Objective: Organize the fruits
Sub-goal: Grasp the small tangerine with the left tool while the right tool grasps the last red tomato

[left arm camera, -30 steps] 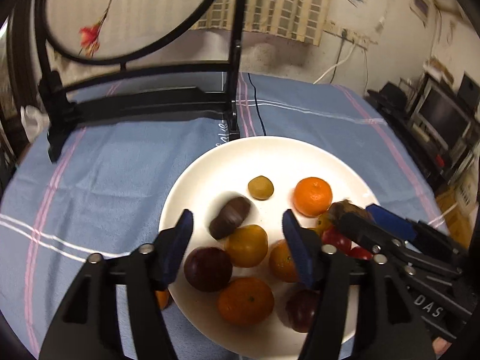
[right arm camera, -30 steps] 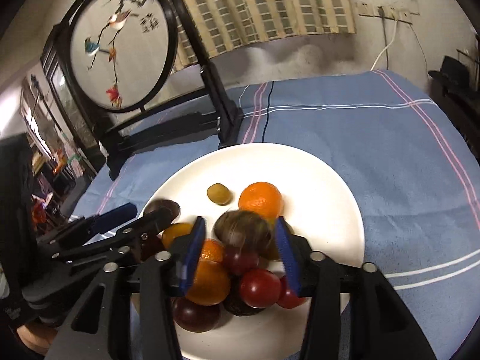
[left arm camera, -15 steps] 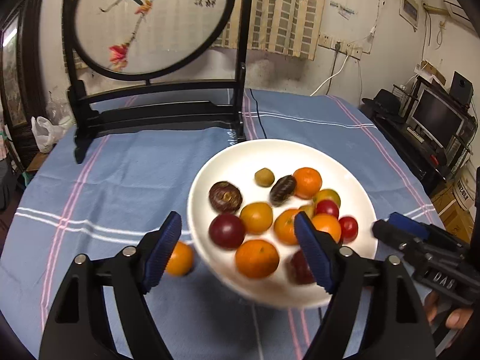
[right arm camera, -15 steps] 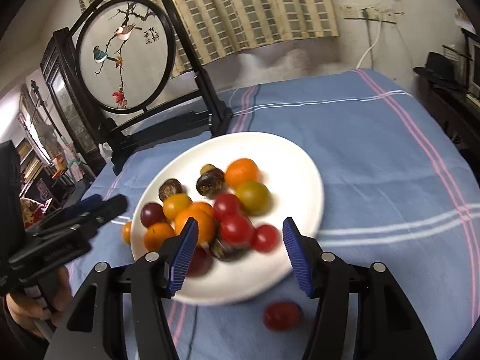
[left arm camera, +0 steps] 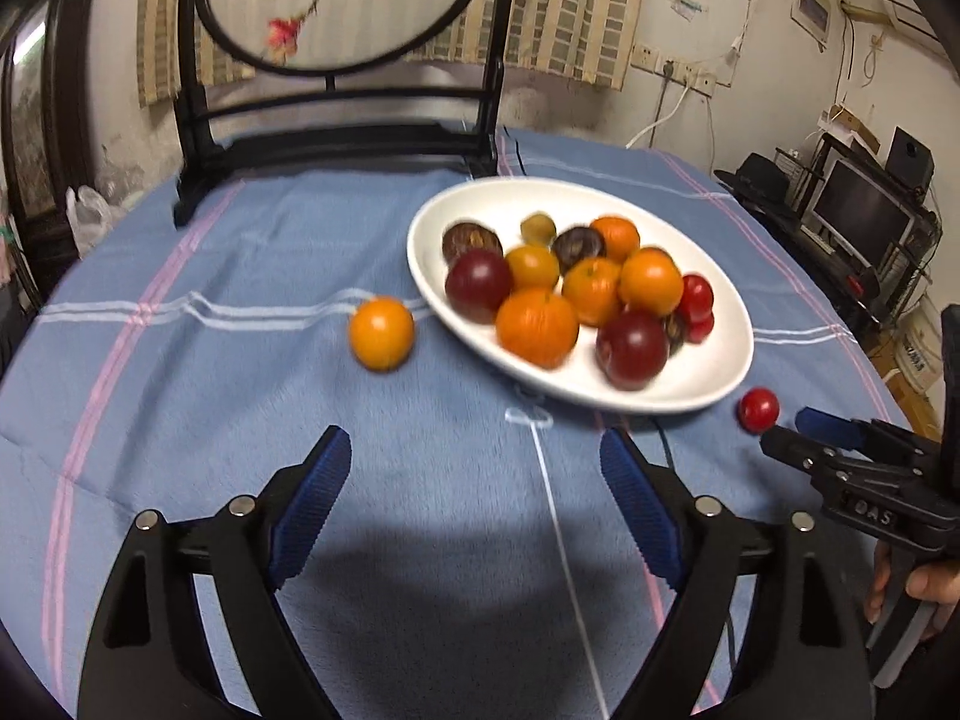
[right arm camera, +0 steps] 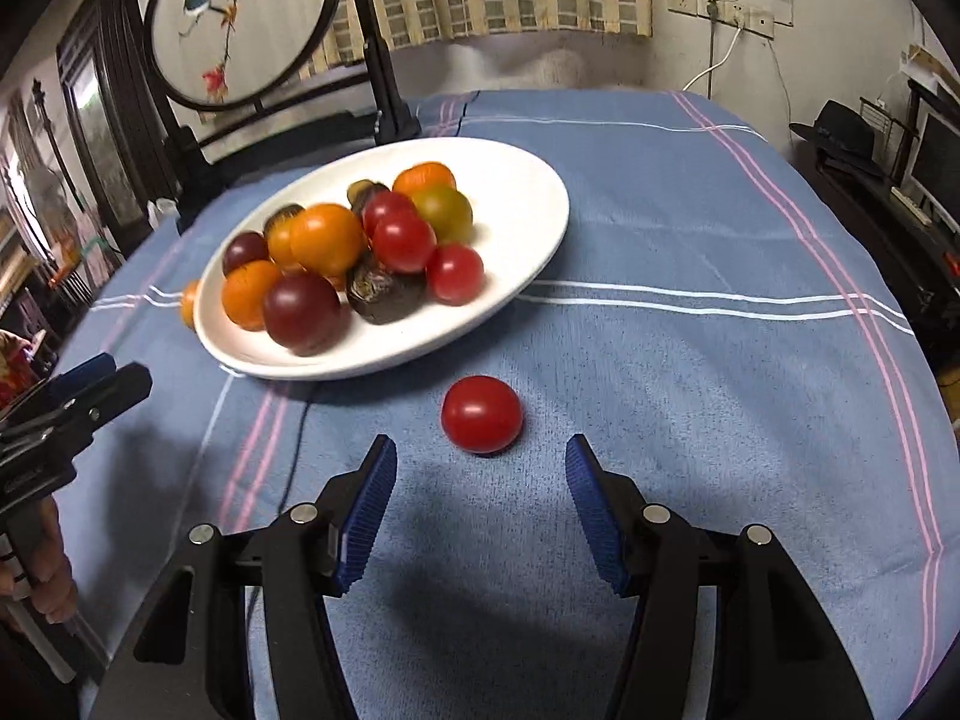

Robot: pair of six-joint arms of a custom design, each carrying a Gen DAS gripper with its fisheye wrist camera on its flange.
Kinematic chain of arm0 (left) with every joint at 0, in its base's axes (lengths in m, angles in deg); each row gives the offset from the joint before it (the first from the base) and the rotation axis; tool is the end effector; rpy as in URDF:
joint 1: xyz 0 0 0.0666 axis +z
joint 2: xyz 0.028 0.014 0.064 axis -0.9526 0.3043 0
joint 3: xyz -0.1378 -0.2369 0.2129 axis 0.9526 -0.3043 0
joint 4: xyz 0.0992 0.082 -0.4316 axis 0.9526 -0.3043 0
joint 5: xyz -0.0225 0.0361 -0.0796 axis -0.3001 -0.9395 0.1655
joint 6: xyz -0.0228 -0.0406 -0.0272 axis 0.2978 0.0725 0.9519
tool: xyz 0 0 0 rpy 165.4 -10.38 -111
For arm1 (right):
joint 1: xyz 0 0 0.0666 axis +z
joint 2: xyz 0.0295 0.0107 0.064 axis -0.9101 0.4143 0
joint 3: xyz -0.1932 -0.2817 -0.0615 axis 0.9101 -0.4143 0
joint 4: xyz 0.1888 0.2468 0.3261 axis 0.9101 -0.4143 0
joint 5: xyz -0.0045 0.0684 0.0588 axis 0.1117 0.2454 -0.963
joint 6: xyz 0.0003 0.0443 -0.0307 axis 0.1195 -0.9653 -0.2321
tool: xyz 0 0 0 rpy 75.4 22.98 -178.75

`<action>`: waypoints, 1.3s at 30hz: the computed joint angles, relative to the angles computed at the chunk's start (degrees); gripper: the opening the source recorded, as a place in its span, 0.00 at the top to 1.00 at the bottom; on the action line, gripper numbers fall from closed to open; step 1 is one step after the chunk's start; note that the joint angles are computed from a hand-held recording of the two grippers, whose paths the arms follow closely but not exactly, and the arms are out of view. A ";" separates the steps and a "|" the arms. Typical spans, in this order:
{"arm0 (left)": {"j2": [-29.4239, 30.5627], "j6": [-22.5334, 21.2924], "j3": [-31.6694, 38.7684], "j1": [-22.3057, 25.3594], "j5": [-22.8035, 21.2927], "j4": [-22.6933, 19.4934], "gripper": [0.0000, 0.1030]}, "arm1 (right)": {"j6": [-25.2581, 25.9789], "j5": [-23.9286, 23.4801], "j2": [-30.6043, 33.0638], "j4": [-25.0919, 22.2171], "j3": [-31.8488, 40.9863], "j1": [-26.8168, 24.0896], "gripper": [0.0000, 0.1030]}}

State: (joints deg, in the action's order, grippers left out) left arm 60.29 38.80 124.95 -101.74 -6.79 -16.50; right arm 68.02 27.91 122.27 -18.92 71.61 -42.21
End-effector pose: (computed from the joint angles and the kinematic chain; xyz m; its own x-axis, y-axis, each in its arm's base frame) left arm 0.5090 -0.2725 0.2980 -0.7006 -0.2221 -0.6781 -0.1886 0.9742 -0.1242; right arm 0.6040 0.2616 0.3318 -0.7848 -0.2165 -0.5807 -0.3348 0.9366 0.1032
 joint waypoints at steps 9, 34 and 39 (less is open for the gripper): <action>0.49 1.52 -0.50 1.13 1.96 -0.12 0.19 | -0.48 4.44 5.97 -2.55 6.68 0.96 0.55; 8.25 3.16 7.49 5.07 -2.31 -11.79 0.24 | 0.28 -7.26 -2.72 2.76 -2.28 0.97 0.70; 11.34 2.34 11.32 6.12 -2.13 -12.07 0.26 | -0.21 -9.08 -3.33 2.88 -2.59 0.93 0.70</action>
State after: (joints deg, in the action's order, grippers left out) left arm 71.63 41.13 136.26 -95.62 -8.92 -28.58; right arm 67.81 18.83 118.94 -16.03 69.02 -41.28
